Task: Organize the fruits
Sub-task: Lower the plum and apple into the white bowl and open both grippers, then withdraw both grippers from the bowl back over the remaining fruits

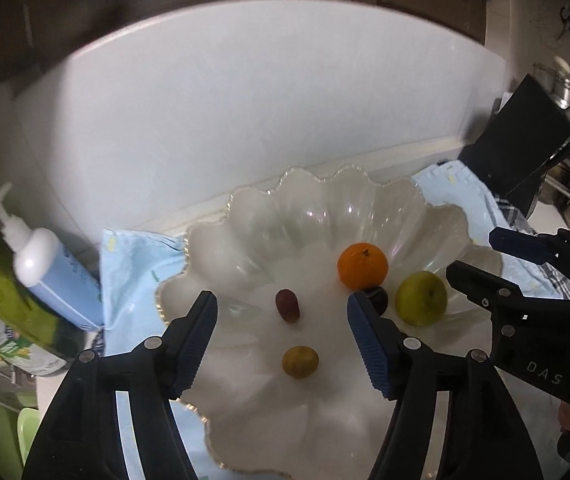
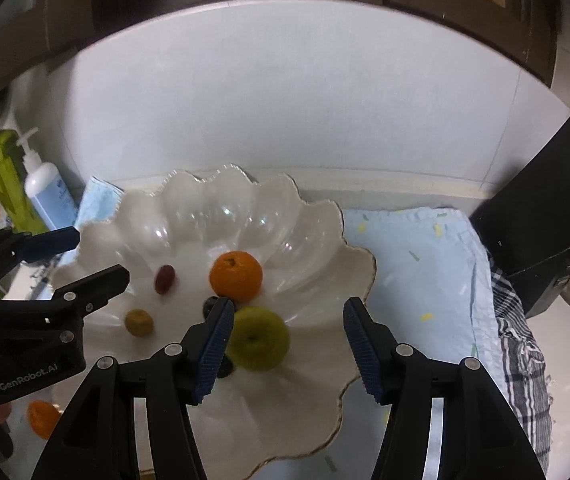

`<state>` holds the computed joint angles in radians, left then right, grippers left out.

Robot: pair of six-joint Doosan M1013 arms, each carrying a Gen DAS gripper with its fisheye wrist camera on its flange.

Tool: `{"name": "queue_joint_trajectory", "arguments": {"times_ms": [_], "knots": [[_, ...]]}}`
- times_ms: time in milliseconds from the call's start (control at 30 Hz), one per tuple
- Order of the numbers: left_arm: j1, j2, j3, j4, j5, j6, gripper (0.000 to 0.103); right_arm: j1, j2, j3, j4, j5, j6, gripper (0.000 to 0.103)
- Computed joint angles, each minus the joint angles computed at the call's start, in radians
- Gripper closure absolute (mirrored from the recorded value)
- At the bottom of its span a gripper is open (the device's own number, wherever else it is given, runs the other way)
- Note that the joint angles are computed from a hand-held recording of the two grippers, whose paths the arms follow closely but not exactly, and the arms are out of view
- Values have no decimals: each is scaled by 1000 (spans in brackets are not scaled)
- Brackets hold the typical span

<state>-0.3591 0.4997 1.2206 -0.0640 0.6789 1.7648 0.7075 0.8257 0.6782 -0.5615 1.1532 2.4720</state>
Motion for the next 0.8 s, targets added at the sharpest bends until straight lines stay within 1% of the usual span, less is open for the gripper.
{"name": "queue_joint_trajectory", "arguments": {"times_ms": [200, 467, 567, 800], "knots": [[9, -52, 49, -36, -53, 28, 34, 28, -32, 23, -73, -22, 44, 45], [21, -135, 136, -73, -136, 78, 33, 75, -67, 49, -182, -26, 88, 45], [24, -166, 173, -85, -171, 95, 33, 90, -78, 61, -201, -28, 100, 45], [34, -230, 244, -124, -225, 143, 33, 121, -99, 83, -243, -20, 136, 45]]}}
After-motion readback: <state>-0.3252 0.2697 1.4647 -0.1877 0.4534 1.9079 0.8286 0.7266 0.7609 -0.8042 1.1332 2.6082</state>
